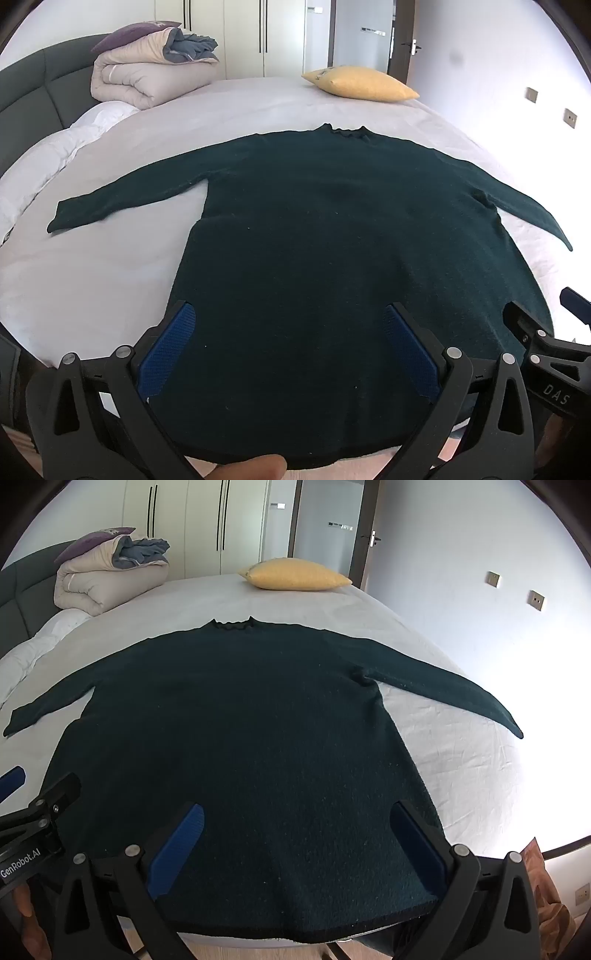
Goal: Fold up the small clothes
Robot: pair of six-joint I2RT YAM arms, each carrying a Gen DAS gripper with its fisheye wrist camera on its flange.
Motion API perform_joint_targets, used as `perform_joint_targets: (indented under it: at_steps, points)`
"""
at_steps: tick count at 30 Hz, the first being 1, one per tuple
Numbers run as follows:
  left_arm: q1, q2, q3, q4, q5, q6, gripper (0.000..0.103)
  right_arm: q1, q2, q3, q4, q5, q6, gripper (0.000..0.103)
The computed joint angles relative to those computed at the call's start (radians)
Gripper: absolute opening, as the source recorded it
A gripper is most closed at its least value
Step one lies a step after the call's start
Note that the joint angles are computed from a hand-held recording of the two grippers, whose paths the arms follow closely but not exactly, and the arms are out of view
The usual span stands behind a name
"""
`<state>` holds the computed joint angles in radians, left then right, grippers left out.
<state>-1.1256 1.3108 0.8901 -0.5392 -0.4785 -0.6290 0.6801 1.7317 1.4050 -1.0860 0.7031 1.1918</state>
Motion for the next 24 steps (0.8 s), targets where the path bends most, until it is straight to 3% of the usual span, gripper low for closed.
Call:
perform_joint_targets:
  at_steps: [24]
  points:
    - [0.008,-0.013,-0.007,0.000,0.010,0.010,0.103,-0.017,-0.015,-0.040,0.038,-0.009,-0.019,0.103]
